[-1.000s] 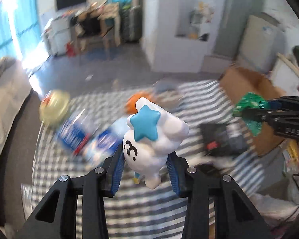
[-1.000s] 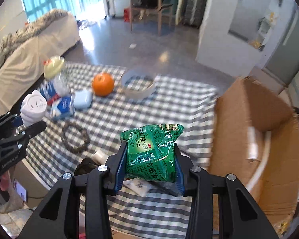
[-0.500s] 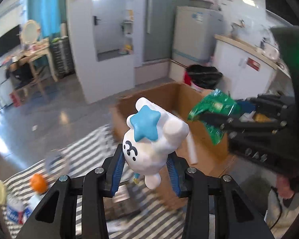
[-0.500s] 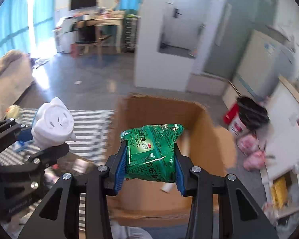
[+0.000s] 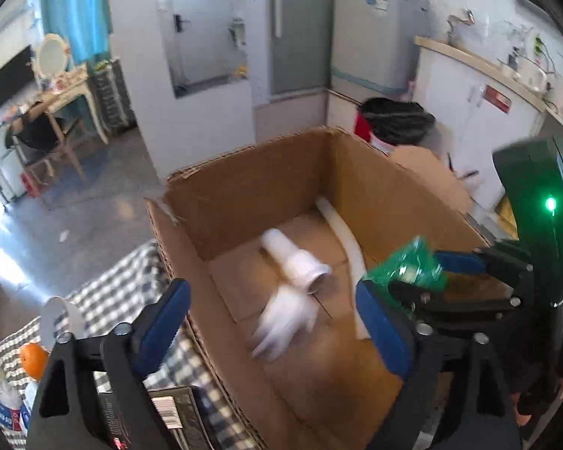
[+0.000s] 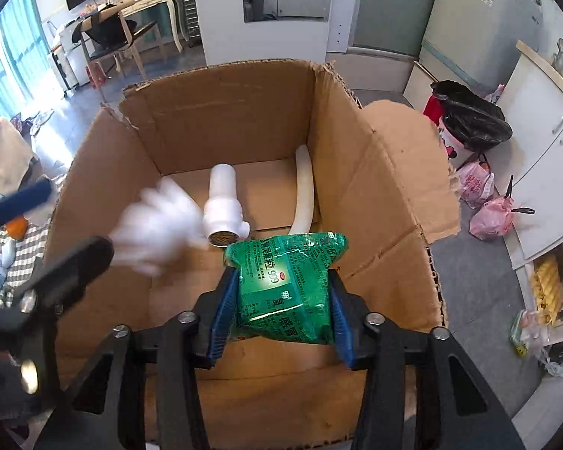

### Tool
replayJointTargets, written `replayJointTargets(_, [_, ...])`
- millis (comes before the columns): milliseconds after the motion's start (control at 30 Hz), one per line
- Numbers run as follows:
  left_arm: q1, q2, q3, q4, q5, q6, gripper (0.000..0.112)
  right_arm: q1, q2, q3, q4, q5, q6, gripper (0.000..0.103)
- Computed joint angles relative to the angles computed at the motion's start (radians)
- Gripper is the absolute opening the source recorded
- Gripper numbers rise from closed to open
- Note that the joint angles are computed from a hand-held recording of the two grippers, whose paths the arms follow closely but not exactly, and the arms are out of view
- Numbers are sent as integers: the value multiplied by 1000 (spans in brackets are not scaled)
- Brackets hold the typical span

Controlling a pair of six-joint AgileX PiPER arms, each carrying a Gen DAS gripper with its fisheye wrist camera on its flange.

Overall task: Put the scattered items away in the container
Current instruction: 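Lower the packet with the right gripper into the box while the left drops the plush, then move both grippers back over the tablecloth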

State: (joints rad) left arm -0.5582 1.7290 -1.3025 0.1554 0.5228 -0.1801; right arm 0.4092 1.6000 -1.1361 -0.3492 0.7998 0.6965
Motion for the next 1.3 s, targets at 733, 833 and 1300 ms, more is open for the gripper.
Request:
replayJointTargets(733, [422, -463, 338, -91, 9, 113, 103, 342, -118, -70, -209, 5, 366, 94])
replayJointTargets(833, [612, -542, 424, -229, -3, 290, 103, 398, -67, -108, -154, -34, 348, 94])
replayJointTargets(1300, [1183, -446, 616, -682, -53, 927, 103, 590, 318, -485, -85, 65, 225, 94])
